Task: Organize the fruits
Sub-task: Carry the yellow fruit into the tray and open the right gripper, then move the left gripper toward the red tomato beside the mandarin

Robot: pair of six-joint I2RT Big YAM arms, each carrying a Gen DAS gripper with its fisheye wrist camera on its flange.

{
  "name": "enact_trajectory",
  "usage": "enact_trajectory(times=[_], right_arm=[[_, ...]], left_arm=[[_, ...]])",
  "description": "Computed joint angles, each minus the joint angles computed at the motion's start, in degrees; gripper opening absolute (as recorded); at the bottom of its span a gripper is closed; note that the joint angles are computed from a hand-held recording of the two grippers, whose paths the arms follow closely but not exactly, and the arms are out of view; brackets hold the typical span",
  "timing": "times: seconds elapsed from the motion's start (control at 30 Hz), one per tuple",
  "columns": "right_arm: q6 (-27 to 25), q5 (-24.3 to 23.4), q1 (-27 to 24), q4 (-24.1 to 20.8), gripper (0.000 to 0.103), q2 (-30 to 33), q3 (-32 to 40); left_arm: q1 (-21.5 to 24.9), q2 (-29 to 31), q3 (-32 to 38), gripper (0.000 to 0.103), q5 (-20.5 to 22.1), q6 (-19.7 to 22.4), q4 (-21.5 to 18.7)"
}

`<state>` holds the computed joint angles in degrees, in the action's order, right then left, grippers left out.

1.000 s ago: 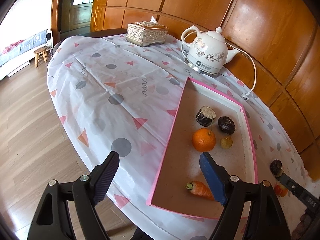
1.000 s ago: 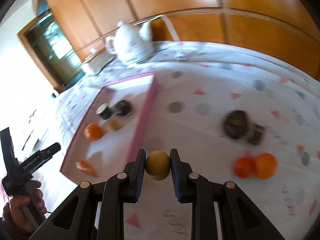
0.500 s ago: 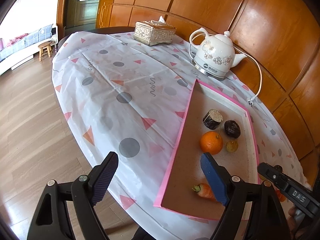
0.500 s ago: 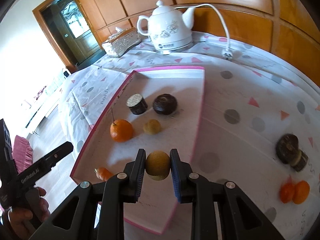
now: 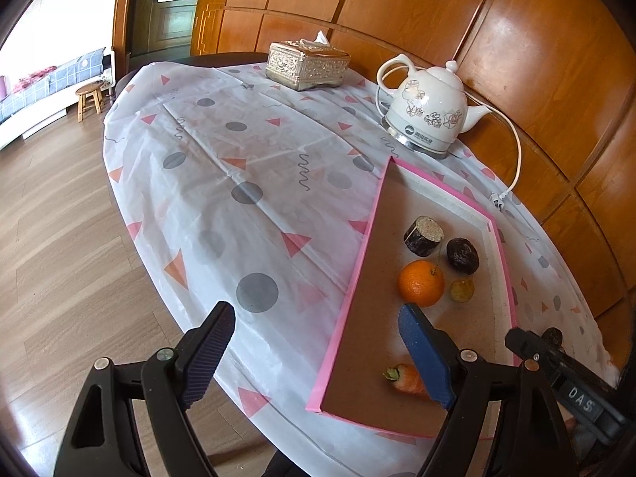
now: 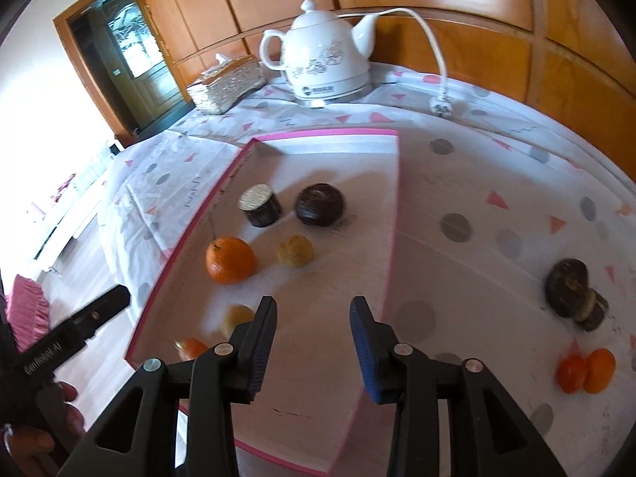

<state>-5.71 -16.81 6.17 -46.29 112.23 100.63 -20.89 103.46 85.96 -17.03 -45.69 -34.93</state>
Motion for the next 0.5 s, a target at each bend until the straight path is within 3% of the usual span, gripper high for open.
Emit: enact_trajectory(times=[0.17, 0.33, 0.5], right_arm=[[-0.2, 3.9, -0.5, 4.9, 0.06, -3.3, -5.2], [-1.7, 6.9, -1.5, 9.2, 0.067, -6.8, -10.5], [-1.7, 8.5, -2.9, 11.1, 0.067, -8.8, -13.8]], left_arm=[[-0.2, -0.1, 0.2, 0.085, -0.3, 0.4, 0.3], [-0.5, -0.3, 0.3, 0.085, -0.5, 1.3, 0.8], [-0.8, -0.3, 0.5, 0.085, -0.3, 2.3, 1.0]])
